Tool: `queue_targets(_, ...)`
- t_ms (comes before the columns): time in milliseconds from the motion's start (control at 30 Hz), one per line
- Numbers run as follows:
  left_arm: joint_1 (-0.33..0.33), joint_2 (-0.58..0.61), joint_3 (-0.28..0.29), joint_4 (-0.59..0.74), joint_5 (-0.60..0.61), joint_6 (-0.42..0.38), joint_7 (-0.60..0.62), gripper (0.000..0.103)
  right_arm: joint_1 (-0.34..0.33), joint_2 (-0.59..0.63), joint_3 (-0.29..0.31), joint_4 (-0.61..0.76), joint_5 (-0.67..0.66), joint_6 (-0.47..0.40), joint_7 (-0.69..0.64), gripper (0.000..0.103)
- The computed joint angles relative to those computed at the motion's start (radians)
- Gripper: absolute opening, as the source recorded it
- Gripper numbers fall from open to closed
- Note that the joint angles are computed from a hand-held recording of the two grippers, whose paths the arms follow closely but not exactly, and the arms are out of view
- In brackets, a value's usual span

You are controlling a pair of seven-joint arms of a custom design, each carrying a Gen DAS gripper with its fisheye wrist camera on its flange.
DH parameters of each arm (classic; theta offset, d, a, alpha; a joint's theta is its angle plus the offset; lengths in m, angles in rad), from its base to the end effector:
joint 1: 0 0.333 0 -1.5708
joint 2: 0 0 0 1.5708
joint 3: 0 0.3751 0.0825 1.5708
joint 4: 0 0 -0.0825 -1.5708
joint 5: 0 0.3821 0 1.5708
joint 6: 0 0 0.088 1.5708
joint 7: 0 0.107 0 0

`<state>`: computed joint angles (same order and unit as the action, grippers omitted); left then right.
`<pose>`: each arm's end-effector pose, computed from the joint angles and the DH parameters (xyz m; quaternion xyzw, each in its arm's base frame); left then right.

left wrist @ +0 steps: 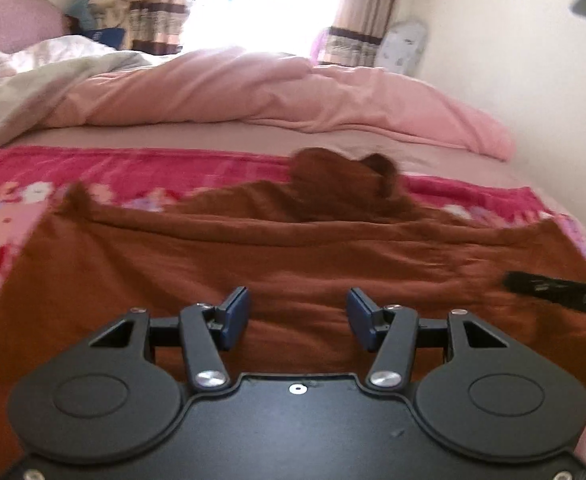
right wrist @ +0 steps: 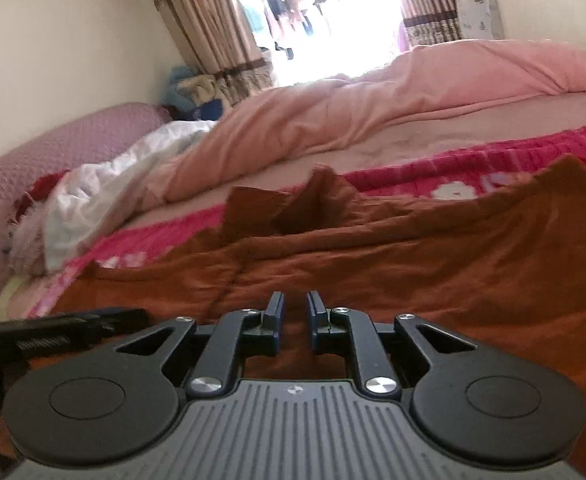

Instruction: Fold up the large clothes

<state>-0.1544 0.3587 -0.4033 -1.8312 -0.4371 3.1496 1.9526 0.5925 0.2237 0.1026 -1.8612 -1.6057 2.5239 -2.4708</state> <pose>0.6316 -0.3002 0.5162 -0.4849 0.7339 -0.4442 0.1700 0.5017 0.4241 0.4971 -0.4870 0.6787 -0.3101 0.4540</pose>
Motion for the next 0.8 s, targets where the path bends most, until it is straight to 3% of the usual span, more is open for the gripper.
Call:
queue_targets(133, -0.116, -0.003, 0.223, 0.037, 0.095, -0.052, -0.127, 0.056, -0.014, -0.064, -0.003, -0.086, 0.082, -0.094, -0.044, 0.017)
queue_targets(200, -0.142, 0.010, 0.293, 0.068, 0.149, -0.082, -0.196, 0.056, -0.028, -0.097, 0.000, -0.125, 0.121, -0.150, -0.063, 0.017)
queue_targets(267, -0.100, 0.025, 0.270, 0.104, 0.158, -0.122, -0.209, 0.056, -0.043, -0.126, 0.007, -0.156, 0.162, -0.213, -0.081, 0.017)
queue_targets(333, -0.037, 0.041, 0.209, 0.132, 0.138, -0.163, -0.179, 0.056, -0.062, -0.148, 0.013, -0.175, 0.204, -0.249, -0.093, 0.017)
queue_targets(400, -0.021, 0.058, 0.195, 0.152, 0.141, -0.196, -0.165, 0.056, -0.080, -0.156, 0.018, -0.183, 0.237, -0.272, -0.087, 0.017)
queue_targets(567, 0.048, 0.082, 0.115, 0.145, 0.066, -0.172, -0.108, 0.056, -0.124, -0.148, 0.013, -0.205, 0.268, -0.187, -0.042, 0.017)
queue_targets(700, 0.047, 0.076, 0.121, 0.163, 0.047, -0.207, -0.093, 0.056, -0.124, -0.157, 0.019, -0.213, 0.249, -0.200, -0.024, 0.017)
queue_targets(767, 0.024, 0.025, 0.152, 0.116, 0.059, -0.179, -0.114, 0.056, -0.115, -0.180, 0.031, -0.223, 0.234, -0.224, -0.008, 0.018)
queue_targets(800, 0.043, -0.006, 0.128, 0.077, 0.037, -0.151, -0.089, 0.057, -0.109, -0.197, 0.040, -0.232, 0.225, -0.236, -0.003, 0.019)
